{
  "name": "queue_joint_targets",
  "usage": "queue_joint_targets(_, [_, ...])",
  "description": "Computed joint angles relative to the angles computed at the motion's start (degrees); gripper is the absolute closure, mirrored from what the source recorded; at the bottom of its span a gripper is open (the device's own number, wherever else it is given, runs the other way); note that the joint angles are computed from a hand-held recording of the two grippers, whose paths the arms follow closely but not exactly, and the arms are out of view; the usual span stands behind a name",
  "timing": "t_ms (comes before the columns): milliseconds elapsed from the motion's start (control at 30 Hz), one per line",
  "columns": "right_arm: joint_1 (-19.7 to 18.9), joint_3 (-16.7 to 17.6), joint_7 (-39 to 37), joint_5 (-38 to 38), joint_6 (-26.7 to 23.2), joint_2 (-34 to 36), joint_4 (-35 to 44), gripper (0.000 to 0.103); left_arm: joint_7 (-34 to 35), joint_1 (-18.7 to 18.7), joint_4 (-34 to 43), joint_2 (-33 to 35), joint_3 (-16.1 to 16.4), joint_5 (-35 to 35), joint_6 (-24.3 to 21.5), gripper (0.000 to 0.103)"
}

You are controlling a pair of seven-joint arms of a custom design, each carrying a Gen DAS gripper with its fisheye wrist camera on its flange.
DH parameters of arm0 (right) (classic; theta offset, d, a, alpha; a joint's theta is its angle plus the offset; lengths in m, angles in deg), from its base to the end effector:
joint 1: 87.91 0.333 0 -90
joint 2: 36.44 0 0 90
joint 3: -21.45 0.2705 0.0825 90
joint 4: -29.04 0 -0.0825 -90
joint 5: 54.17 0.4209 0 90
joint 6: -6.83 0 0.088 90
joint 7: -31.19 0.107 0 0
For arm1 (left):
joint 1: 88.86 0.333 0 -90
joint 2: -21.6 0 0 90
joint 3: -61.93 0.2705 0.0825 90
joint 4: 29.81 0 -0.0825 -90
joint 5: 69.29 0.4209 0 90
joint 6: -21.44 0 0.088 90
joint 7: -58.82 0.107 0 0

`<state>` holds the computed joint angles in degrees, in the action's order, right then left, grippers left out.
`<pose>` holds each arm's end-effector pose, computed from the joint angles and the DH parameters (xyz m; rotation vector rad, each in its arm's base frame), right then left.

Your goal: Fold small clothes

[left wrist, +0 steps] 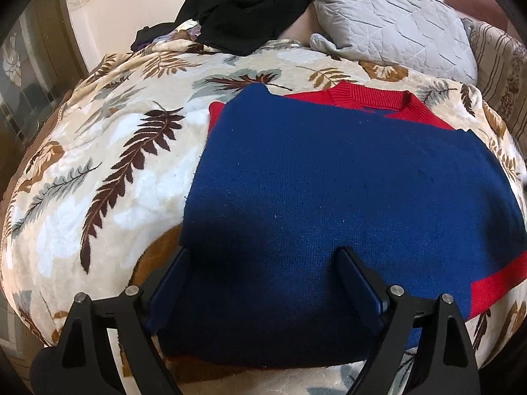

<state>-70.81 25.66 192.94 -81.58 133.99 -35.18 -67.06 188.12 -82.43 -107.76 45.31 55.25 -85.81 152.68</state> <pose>0.6077 0.2208 0.5840 -1.0914 2.3166 -0.5749 0.7423 0.0053 0.4965 -1.3496 2.3670 -0.6958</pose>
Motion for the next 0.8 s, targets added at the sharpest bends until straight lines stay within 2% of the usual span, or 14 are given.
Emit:
queue_joint_targets(67, [-1.9,-1.5,-3.4,6.5,6.5,2.1,0.9,0.015,0.7,0.1,-0.6,-0.3,-0.1,-0.3,0.5,0.012])
queue_joint_targets(133, [-5.0,-2.1,-12.4,21.3,12.9,5.8,2.1,0.015,1.5,0.2,-0.9,-0.4,-0.2,-0.5,0.9,0.011])
queue_joint_targets(167, [-6.5,-1.8,-15.5,25.7,14.1,7.0,2.3,0.015,1.6,0.2,-1.3,-0.7,-0.2,-0.6,1.0,0.011])
queue_joint_targets(200, [-6.1,-3.4,-14.9,26.1,13.6,7.8,2.3,0.015,1.5,0.2,-1.2,-0.6,-0.2,-0.6,0.9,0.011])
queue_joint_targets(233, [-6.4,-3.8,-11.4,23.0,13.9,7.0,0.7,0.017,1.6,0.2,-0.9,-0.5,-0.2,-0.6,0.5,0.011])
queue_joint_targets(300, [-6.5,-4.8,-2.5,20.0,21.0,2.3,-6.9,0.019,2.0,0.3,-0.6,-0.4,-0.2,-0.8,0.0,0.011])
queue_joint_targets(333, [-6.3,-4.9,3.6,16.2,22.3,0.0,-9.5,0.017,2.1,0.4,-0.6,-0.3,-0.3,-1.0,0.1,0.01])
queue_joint_targets(367, [-6.4,-4.4,5.7,13.3,21.5,-1.0,-10.1,0.017,1.9,0.3,-0.8,-0.4,-0.2,-1.0,0.4,0.01])
queue_joint_targets(433, [-5.8,-3.1,5.2,9.5,17.3,-2.1,-9.3,0.017,1.3,-0.1,-1.4,-0.7,-0.1,-0.5,1.1,0.008])
queue_joint_targets(633, [-2.9,0.3,4.5,8.5,18.6,-5.5,-12.7,0.016,1.5,0.3,-0.4,-0.2,-0.3,-1.3,-0.3,0.007])
queue_joint_targets(700, [-2.3,0.5,2.3,9.5,15.3,-4.4,-12.0,0.016,1.1,0.4,0.3,-0.1,-0.1,-1.2,-1.6,0.007])
queue_joint_targets(733, [-2.5,0.4,4.1,9.2,13.2,-4.5,-12.6,0.017,0.8,0.5,0.7,-0.1,-0.1,-1.3,-2.6,0.007])
queue_joint_targets(800, [-2.5,0.6,10.7,6.9,15.9,-7.2,-16.0,0.018,0.8,1.2,0.8,-0.9,-0.3,-2.5,-4.1,0.007])
